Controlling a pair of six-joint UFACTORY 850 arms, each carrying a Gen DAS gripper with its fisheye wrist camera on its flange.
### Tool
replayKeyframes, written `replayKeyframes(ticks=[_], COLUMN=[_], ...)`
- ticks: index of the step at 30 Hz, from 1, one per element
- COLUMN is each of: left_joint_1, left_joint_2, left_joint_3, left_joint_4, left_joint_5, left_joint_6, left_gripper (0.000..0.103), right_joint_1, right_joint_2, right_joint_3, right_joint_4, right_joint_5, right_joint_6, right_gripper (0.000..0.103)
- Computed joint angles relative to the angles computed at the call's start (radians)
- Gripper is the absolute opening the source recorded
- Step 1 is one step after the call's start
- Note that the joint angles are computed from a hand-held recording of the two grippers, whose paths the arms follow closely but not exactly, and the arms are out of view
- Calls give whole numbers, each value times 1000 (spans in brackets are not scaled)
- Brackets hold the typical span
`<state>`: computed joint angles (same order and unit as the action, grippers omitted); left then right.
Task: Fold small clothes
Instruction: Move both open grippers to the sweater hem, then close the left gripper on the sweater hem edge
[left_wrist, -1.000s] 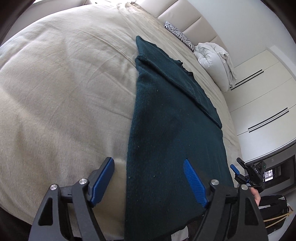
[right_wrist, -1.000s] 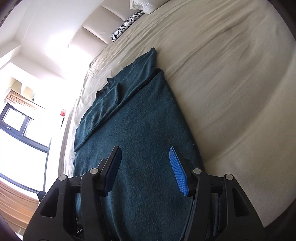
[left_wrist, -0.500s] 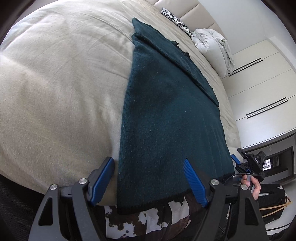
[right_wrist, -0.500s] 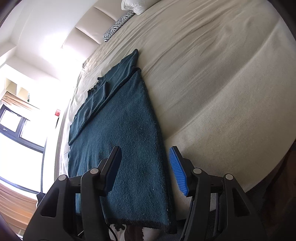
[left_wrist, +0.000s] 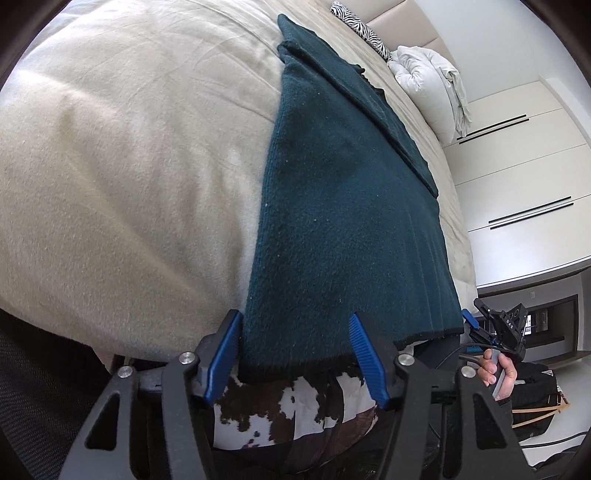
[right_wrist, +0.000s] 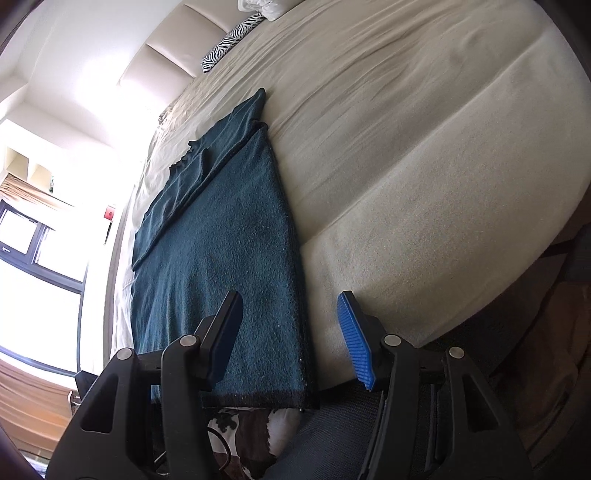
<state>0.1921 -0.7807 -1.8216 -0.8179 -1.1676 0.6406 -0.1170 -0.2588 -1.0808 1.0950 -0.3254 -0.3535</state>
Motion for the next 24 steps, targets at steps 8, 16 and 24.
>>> replayKeyframes(ticks=[8,16,24], left_joint_1=[6,4,4], left_joint_2=[-6,-5,10], left_joint_3=[-2,3,15], left_joint_4=[7,25,19], left_joint_5=[-21,-20,-15], left_joint_6=[5,-8,21], left_gripper=[40,10,8], right_joint_1=[-15,-2,12], right_joint_2=[30,-1,-45], right_joint_3=[28,-4,-44], right_joint_4=[-170,-236,-302], right_joint_5=[-39,-117,-190], right_joint_6=[156,193,253], right_gripper=[52,52,22])
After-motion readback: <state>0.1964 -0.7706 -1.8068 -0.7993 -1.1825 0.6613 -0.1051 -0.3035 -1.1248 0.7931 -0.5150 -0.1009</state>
